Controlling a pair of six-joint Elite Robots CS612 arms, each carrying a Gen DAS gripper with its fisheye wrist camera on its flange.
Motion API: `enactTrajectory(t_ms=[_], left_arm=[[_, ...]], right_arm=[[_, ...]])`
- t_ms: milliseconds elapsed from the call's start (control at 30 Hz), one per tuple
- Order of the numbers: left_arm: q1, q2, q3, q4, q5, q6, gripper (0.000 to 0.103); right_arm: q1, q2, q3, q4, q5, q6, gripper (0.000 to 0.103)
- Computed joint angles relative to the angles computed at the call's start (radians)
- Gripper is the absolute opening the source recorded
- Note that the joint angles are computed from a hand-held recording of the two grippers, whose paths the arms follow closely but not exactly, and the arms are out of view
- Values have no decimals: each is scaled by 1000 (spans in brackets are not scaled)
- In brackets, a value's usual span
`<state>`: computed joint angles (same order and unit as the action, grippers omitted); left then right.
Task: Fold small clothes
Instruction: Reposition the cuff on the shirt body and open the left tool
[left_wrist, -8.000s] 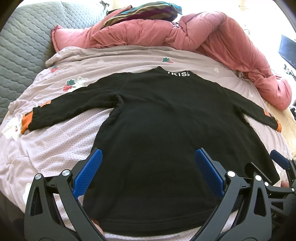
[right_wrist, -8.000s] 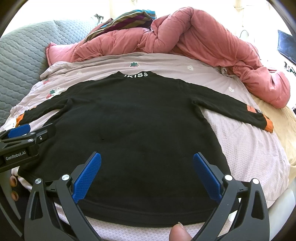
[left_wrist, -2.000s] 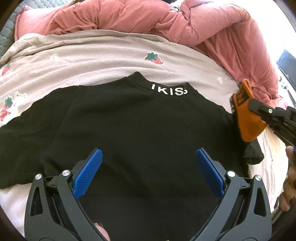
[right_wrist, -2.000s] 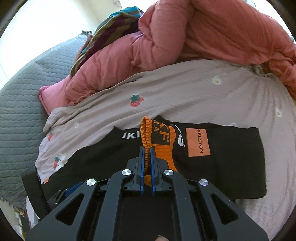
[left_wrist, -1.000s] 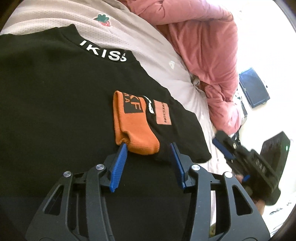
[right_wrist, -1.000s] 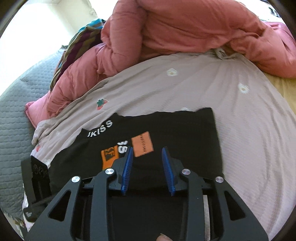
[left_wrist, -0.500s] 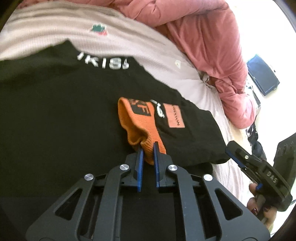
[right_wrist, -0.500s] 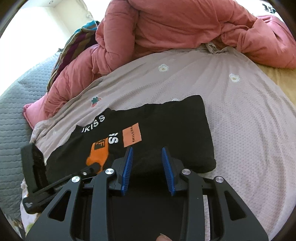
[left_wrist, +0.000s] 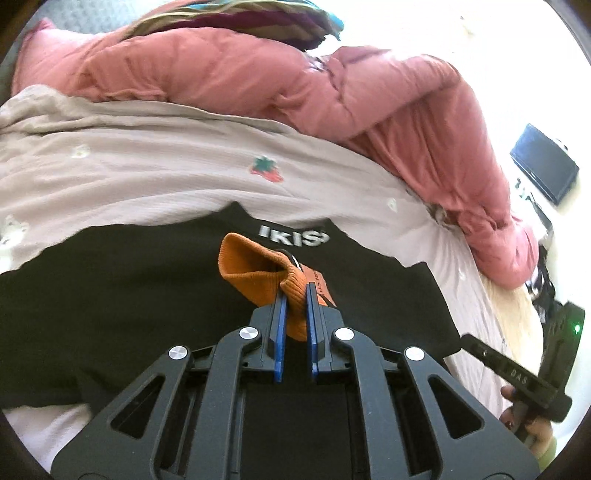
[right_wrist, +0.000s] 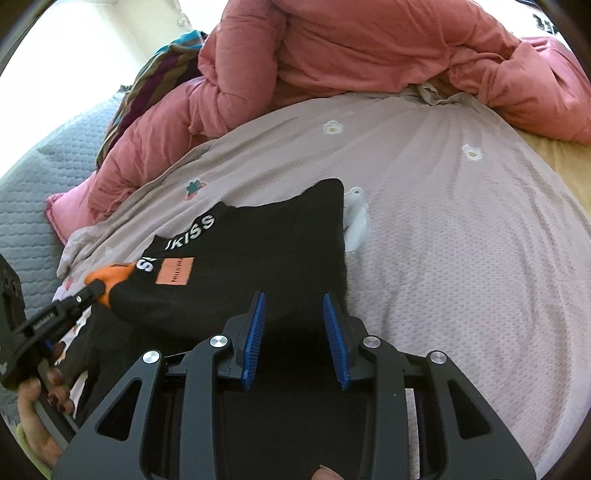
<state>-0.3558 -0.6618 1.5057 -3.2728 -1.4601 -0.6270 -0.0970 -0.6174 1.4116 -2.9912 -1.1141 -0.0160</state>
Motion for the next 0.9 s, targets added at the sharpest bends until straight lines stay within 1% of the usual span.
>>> enactTrajectory(t_ms=[133, 300, 400, 433, 467, 567, 633, 700, 767, 900], left_arm=[[8, -21, 33, -16, 39, -20, 4], [17, -43, 67, -46, 58, -30, 4], [16, -54, 81, -33, 75, -10, 4], [17, -54, 81, -22, 71, -5, 4], [17, -58, 81, 9, 72, 6, 5], [12, -65, 90, 39, 121, 21, 7], [18, -68, 98, 29, 129, 8, 9], [22, -72, 106, 21, 144, -5, 10], [26, -74, 110, 26, 158, -15, 10], [32, -72, 107, 53, 164, -32, 10]], right_arm=[[5, -5, 4, 22, 9, -15, 32], [14, -11, 11, 39, 6, -44, 32], [18, -14, 13, 48, 1, -52, 32], [19, -15, 14, 51, -1, -52, 37], [20, -16, 15, 52, -5, -53, 39], [22, -18, 15, 51, -13, -49, 40], [23, -18, 16, 45, -17, -46, 43], [25, -19, 17, 46, -25, -50, 43], [27, -19, 15, 47, -29, -56, 43], [30, -13, 3, 37, -50, -50, 44]])
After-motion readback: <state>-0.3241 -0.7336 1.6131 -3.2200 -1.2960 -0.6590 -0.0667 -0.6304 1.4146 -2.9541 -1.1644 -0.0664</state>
